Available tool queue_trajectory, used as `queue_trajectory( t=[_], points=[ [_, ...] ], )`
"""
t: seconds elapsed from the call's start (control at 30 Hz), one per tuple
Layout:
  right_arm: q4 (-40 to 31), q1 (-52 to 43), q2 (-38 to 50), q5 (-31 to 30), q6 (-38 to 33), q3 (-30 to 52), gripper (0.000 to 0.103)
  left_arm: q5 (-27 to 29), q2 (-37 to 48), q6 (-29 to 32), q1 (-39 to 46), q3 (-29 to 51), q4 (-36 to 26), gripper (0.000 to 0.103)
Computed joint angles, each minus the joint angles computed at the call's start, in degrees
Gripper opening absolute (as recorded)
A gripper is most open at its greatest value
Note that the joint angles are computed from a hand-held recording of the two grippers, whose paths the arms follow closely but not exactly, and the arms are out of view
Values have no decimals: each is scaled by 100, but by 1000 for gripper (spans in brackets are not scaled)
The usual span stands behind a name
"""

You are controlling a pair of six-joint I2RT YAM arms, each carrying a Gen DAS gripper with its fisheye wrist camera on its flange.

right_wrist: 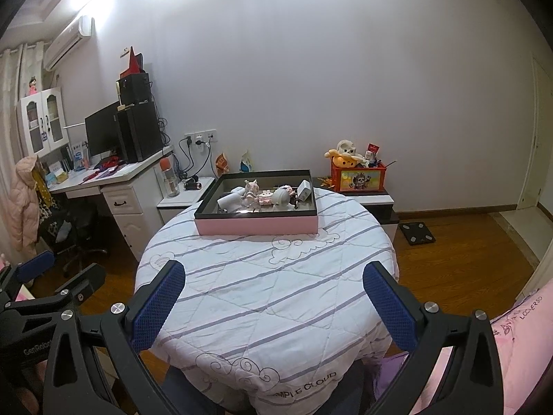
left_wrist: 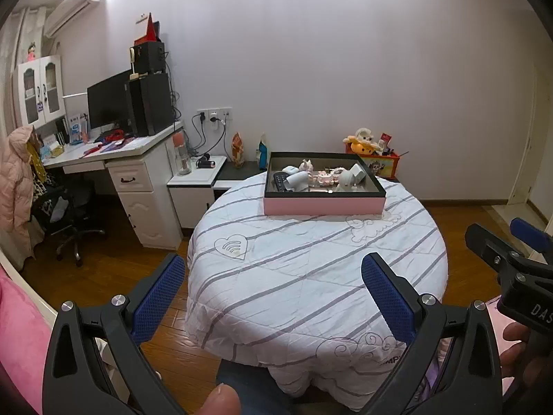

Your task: Organize rigid objects

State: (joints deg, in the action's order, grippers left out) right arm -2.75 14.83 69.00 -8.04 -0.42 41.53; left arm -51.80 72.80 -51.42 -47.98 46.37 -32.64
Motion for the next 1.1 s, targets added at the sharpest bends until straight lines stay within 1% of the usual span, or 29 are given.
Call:
queue_trajectory(
  t=[0.2, 0.4, 0.6, 1.1],
  points=[
    [-20, 7, 2, -6, 6, 6, 103, -31, 23, -36, 9, 14, -45, 103],
    [-21, 6, -19, -13, 33, -6, 103, 129, -35, -8, 120, -23, -18, 103],
    [-1, -2, -35, -52, 37, -37, 103, 41, -6, -107, 115, -5, -107, 103],
    [-12, 27, -43, -27, 54, -45, 103, 54, -62, -75, 114, -24, -119, 103]
  ],
)
